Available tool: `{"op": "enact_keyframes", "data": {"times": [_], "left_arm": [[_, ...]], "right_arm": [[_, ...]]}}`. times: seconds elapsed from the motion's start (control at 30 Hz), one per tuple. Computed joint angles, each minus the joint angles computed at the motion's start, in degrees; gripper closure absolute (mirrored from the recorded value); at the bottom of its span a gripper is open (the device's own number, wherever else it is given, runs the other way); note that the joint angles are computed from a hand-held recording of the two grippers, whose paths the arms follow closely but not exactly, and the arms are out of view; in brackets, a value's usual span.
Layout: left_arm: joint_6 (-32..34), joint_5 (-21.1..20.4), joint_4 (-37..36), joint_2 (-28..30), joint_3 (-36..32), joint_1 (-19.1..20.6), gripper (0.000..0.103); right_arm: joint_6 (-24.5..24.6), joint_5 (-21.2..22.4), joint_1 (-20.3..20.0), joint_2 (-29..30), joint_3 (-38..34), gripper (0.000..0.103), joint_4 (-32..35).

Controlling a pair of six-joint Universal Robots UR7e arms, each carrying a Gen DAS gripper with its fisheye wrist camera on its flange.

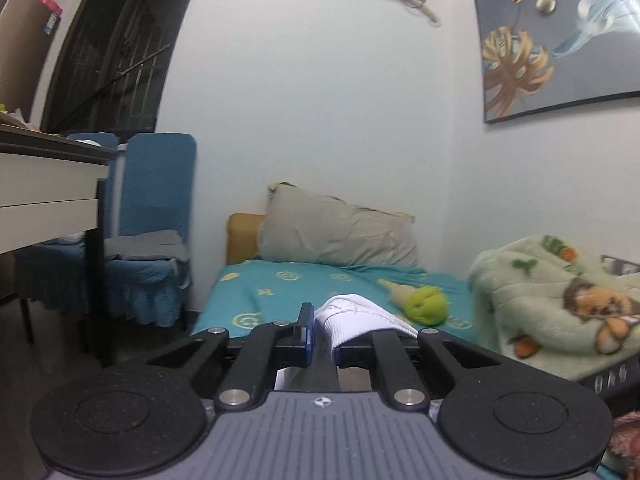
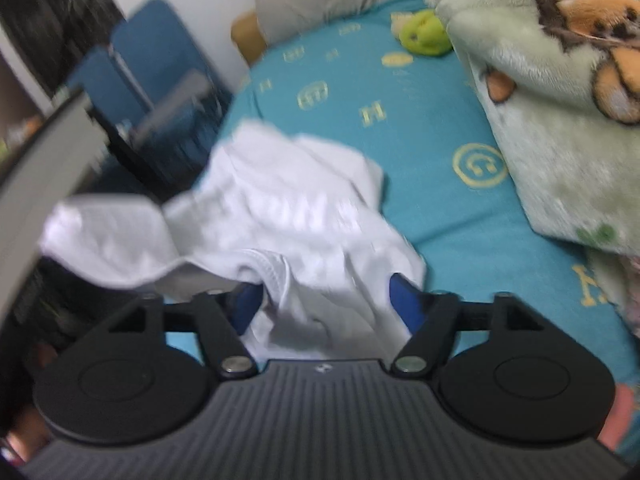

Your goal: Fold clothes

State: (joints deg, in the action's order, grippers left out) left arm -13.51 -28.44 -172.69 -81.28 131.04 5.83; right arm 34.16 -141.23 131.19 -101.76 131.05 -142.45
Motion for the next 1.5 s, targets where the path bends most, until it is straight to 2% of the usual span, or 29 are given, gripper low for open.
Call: {"op": "enact_keyframes", "data": {"times": [0.13,0.2,0.33,0.4,0.57,0.67,0.7,0.77,0.8,0.9,0.97,1.03,1.13,1.2,1.33,1.43,1.5], "left_arm": [[-1.30,-1.11,0.77,-0.57,-0.26,0.09,0.093],[-1.94,-1.21,0.80,-0.96,-0.23,-0.04,0.093],[-2.28,-0.79,0.47,-1.85,0.13,-0.40,0.093],[-2.93,-0.74,0.99,-2.31,0.20,-0.40,0.093],[-4.76,0.18,3.49,-3.26,0.40,-0.79,0.093],[-4.96,0.82,3.89,-3.47,0.57,-1.09,0.093],[-4.94,0.77,3.94,-3.54,0.55,-1.10,0.093],[-4.90,0.64,3.74,-3.66,0.66,-1.14,0.093],[-4.93,0.82,3.80,-3.65,0.70,-1.18,0.093],[-5.30,1.70,4.59,-3.57,0.72,-1.33,0.092],[-5.85,2.18,5.66,-3.51,0.63,-1.29,0.092],[-6.74,2.29,7.13,-3.55,0.45,-1.11,0.091],[-8.23,2.56,10.17,-3.55,0.03,-0.93,0.088],[-9.38,2.46,12.43,-3.62,-0.28,-0.75,0.087],[-11.24,1.63,15.18,-3.76,-0.65,-0.56,0.087],[-11.28,1.83,15.11,-3.72,-0.66,-0.79,0.087],[-11.48,2.02,14.92,-3.75,-0.54,-0.96,0.087]], "right_arm": [[10.86,-4.46,4.88,0.50,-3.15,0.031,21.13],[16.43,-6.35,7.52,0.56,-3.69,0.031,27.62],[21.88,-8.37,11.95,1.95,-3.02,0.031,27.79],[20.58,-9.19,13.05,4.33,-2.12,0.031,22.12],[18.90,-10.98,12.82,12.14,-1.84,0.032,9.10],[22.58,-15.44,12.04,16.47,-2.30,0.032,8.57],[24.55,-16.37,11.50,17.45,-2.69,0.032,10.23],[24.78,-17.16,10.16,18.61,-1.90,0.032,8.11],[26.39,-17.68,9.60,19.04,-1.93,0.032,9.13],[39.83,-20.86,8.90,17.69,-2.60,0.032,22.43],[42.64,-20.73,9.17,15.75,-2.75,0.032,26.98],[47.21,-21.27,10.29,13.79,-3.93,0.032,36.09],[47.84,-21.41,11.98,10.31,-4.21,0.032,41.86],[46.16,-19.75,12.86,8.08,-5.03,0.032,43.91],[40.31,-15.91,15.08,5.69,-5.97,0.032,43.74],[38.74,-12.76,16.08,5.79,-5.94,0.032,42.09],[38.19,-13.41,16.29,6.74,-5.19,0.032,40.88]]}}
